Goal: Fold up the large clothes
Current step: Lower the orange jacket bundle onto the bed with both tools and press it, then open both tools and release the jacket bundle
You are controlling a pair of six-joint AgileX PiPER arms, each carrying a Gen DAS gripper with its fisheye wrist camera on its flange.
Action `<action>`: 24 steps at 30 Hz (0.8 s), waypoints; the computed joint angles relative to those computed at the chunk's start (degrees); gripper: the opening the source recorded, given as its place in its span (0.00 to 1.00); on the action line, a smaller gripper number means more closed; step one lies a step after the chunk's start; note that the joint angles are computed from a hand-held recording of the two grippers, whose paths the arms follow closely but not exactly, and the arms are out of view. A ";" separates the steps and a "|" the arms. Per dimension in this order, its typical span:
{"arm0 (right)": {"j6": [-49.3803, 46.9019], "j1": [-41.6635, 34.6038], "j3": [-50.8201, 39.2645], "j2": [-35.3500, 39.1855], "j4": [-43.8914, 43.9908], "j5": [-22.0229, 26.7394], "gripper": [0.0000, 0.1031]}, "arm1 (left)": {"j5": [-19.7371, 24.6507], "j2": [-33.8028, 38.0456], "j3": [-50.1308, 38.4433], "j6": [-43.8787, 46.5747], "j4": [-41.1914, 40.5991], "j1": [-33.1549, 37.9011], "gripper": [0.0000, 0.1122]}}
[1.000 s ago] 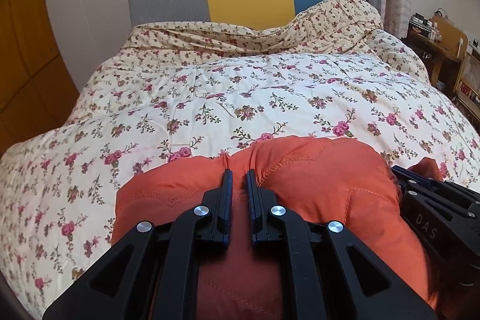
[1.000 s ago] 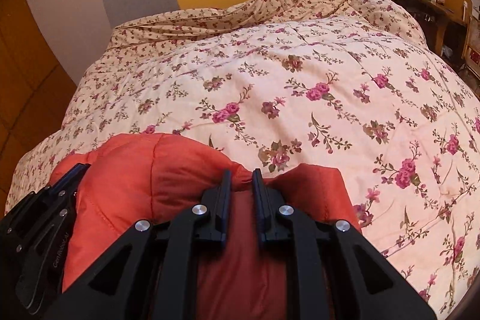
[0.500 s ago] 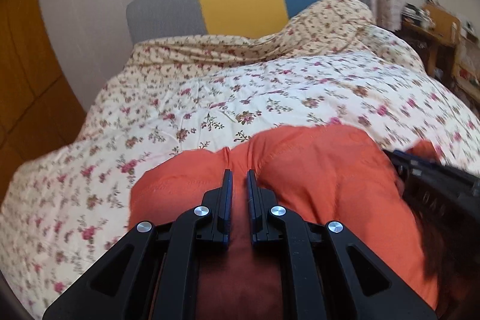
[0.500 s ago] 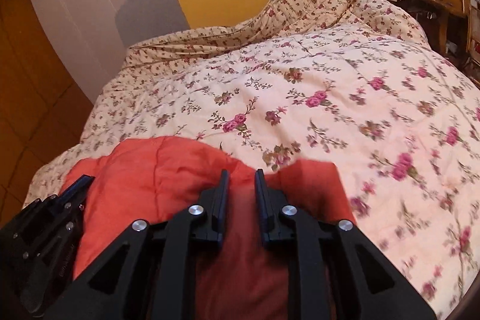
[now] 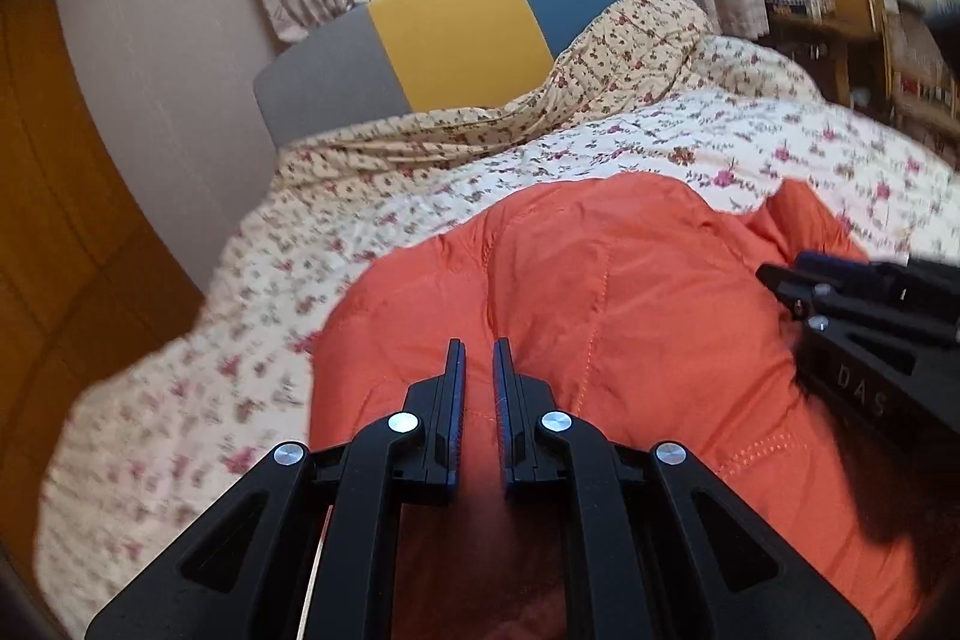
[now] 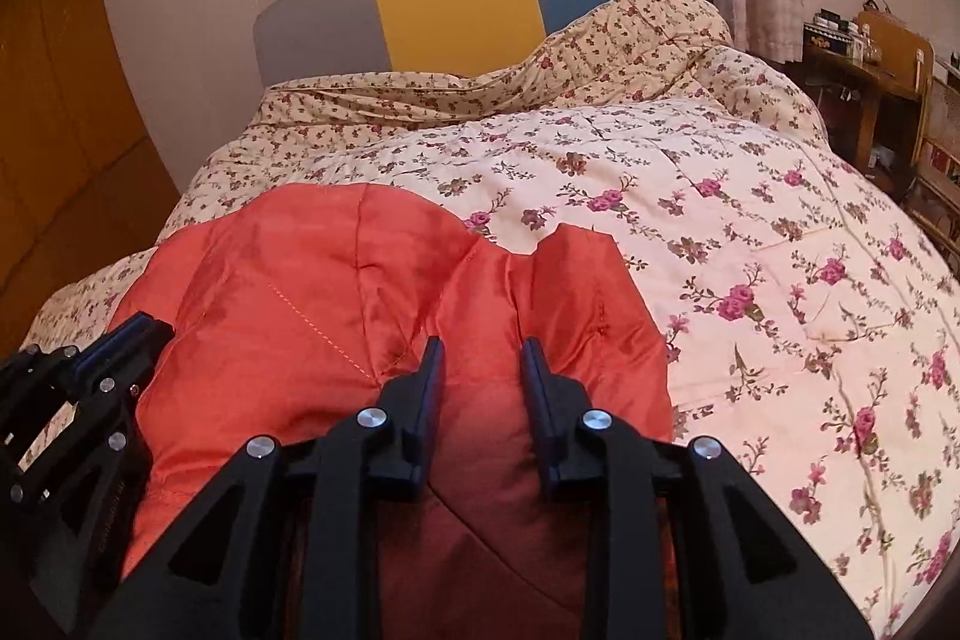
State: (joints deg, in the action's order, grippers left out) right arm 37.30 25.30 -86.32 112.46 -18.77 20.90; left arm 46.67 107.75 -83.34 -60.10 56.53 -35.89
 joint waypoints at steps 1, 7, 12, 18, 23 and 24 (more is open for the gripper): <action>0.96 -0.06 0.11 0.29 -0.69 -0.62 0.25 | -1.30 0.00 0.18 -0.42 -0.61 0.71 0.08; 2.61 -0.15 -0.53 1.05 -2.00 -0.64 0.25 | -3.25 0.47 0.25 -2.72 -0.41 1.24 0.08; 3.14 0.52 0.82 -2.01 -3.47 0.90 0.42 | -7.54 -4.26 4.72 -2.77 -1.95 2.48 0.17; 10.03 1.26 8.15 -9.67 -7.29 1.20 0.61 | -9.33 -13.59 14.21 -13.17 -0.15 3.99 0.88; 5.11 0.14 10.92 -12.88 -0.64 2.61 0.71 | -16.96 -18.55 19.76 -5.53 -12.81 8.25 0.89; 3.19 -0.30 11.40 -13.48 1.42 2.86 0.73 | -18.43 -19.34 20.87 -4.07 -14.92 8.86 0.89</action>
